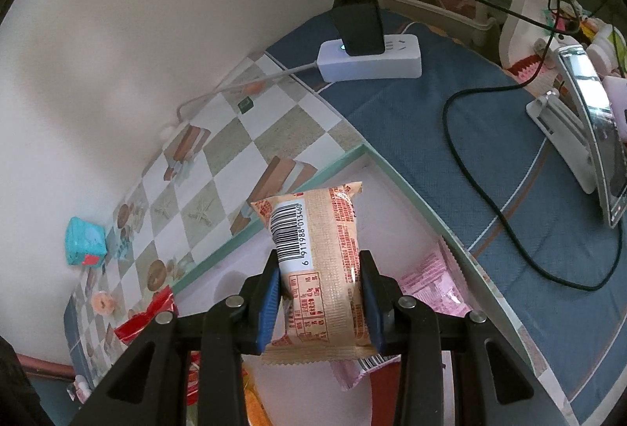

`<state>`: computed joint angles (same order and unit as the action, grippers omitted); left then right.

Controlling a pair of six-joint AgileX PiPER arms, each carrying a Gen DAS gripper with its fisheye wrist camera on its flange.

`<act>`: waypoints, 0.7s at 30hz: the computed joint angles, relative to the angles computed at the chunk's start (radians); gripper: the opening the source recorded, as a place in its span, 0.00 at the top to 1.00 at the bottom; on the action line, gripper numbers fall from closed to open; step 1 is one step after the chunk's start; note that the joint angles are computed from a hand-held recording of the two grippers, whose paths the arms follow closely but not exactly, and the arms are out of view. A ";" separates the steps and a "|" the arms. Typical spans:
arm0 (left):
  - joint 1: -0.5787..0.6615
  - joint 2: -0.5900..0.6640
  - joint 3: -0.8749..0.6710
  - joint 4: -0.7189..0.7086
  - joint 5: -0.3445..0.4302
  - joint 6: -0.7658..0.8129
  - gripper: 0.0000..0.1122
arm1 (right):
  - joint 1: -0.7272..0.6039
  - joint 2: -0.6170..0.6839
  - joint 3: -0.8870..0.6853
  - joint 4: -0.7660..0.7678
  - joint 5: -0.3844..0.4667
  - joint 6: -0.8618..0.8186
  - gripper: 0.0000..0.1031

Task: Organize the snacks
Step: 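Carry both bags over the white tray and open both grippers to drop them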

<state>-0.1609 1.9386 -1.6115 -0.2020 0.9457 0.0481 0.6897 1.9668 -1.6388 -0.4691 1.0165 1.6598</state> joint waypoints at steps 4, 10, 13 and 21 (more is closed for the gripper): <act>0.001 0.001 -0.002 -0.007 0.003 0.008 0.72 | 0.002 0.010 -0.016 0.010 0.006 -0.014 0.61; 0.012 0.008 -0.014 -0.016 0.019 0.011 0.58 | 0.000 0.031 -0.045 0.030 0.020 -0.045 0.61; 0.020 0.008 -0.018 -0.024 0.028 0.013 0.56 | 0.002 0.040 -0.051 0.036 0.021 -0.056 0.61; 0.055 0.014 -0.031 0.001 0.032 -0.028 0.46 | 0.001 0.060 -0.072 0.058 0.036 -0.086 0.61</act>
